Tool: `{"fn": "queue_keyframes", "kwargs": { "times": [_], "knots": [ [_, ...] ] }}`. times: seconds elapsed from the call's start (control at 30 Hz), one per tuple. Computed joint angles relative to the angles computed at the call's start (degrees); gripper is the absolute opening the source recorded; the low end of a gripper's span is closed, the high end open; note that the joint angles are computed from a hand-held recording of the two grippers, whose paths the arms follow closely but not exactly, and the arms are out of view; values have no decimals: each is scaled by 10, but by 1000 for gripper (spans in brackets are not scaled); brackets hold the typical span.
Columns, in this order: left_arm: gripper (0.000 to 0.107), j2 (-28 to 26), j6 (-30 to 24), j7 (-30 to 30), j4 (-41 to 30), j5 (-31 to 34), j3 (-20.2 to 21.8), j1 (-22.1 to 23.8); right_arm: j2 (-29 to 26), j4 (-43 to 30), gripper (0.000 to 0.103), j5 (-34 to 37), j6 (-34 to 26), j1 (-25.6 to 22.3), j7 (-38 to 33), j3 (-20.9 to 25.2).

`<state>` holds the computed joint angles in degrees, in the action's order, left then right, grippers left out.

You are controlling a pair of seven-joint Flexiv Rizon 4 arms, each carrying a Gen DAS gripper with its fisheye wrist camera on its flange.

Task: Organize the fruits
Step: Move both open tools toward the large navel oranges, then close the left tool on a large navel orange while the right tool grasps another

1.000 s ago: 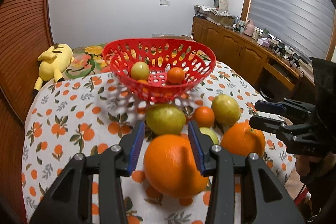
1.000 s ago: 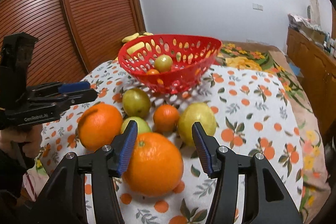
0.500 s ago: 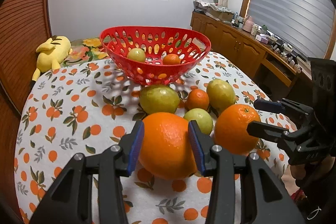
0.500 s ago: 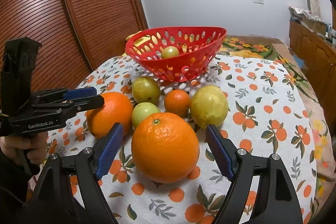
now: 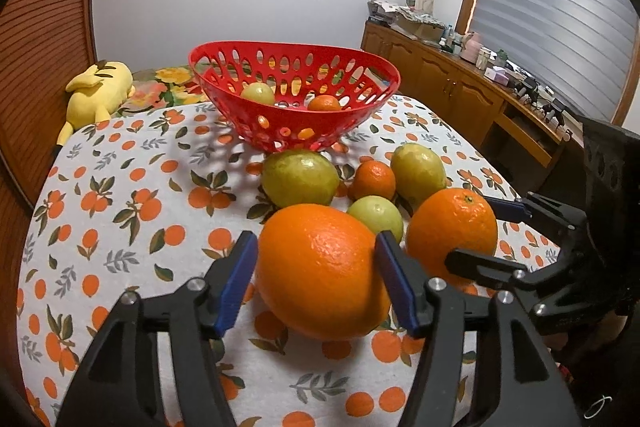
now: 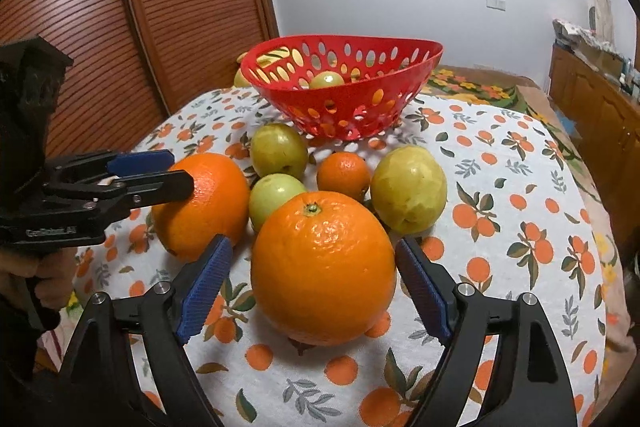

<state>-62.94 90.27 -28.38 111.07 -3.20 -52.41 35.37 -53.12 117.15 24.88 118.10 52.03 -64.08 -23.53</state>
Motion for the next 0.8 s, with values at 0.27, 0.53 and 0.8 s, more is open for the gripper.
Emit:
{"fn": "queue_keyframes", "kwargs": {
  "times": [0.27,0.53,0.8],
  "knots": [
    [71,-3,-7,3,4,0,1,0,-5,-8,86,-28,-10,-38,15,32],
    [73,-7,5,2,6,5,3,-3,2,0,83,-38,16,-68,5,67],
    [82,-12,-12,4,-1,-3,3,-6,0,15,83,9,28,-43,-2,48]
  ]
}}
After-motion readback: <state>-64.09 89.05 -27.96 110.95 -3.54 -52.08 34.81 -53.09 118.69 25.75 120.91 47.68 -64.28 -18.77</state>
